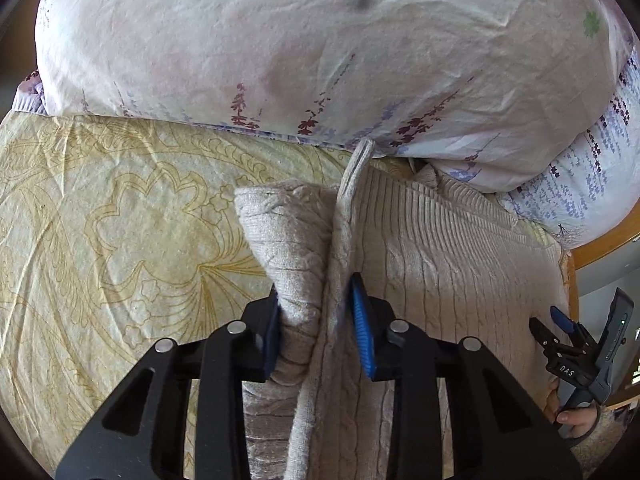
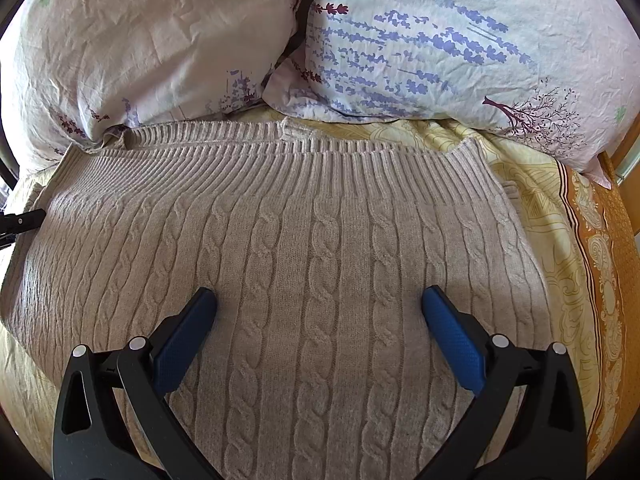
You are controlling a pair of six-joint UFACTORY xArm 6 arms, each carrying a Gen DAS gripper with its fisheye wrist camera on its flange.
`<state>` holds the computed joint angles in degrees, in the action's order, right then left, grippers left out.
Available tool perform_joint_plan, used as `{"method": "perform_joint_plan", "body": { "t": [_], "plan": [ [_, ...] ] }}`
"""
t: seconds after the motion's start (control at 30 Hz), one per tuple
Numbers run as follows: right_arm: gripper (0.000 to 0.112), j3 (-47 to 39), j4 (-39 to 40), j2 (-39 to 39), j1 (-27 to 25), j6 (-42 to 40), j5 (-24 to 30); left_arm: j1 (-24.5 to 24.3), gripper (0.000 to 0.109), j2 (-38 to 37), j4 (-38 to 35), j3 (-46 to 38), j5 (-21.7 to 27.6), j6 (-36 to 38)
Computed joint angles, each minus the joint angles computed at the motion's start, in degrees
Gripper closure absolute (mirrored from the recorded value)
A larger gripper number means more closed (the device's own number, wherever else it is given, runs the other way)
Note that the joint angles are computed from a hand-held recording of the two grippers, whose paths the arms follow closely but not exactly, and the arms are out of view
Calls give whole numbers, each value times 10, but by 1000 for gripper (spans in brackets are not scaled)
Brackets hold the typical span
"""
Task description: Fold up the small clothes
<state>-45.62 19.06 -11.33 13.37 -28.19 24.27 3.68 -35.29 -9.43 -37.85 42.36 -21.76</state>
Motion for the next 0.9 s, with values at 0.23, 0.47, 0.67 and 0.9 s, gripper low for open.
{"method": "perform_joint_plan", "body": {
  "t": [0.23,0.47,0.67,0.9],
  "plan": [
    [11,-1,-1,1,0,1,2,-10,88,-17,-38,-4,-11,5],
    [20,-40,119,-3,-24,-93,79,-53,91,-25,-94,-27,-56,6],
    [24,-152,342,40,-106,-175,338,-125,91,25,-126,-67,-104,-2],
    [23,-267,409,157,-138,-70,537,-208,100,85,-203,-77,-132,8]
  ]
}}
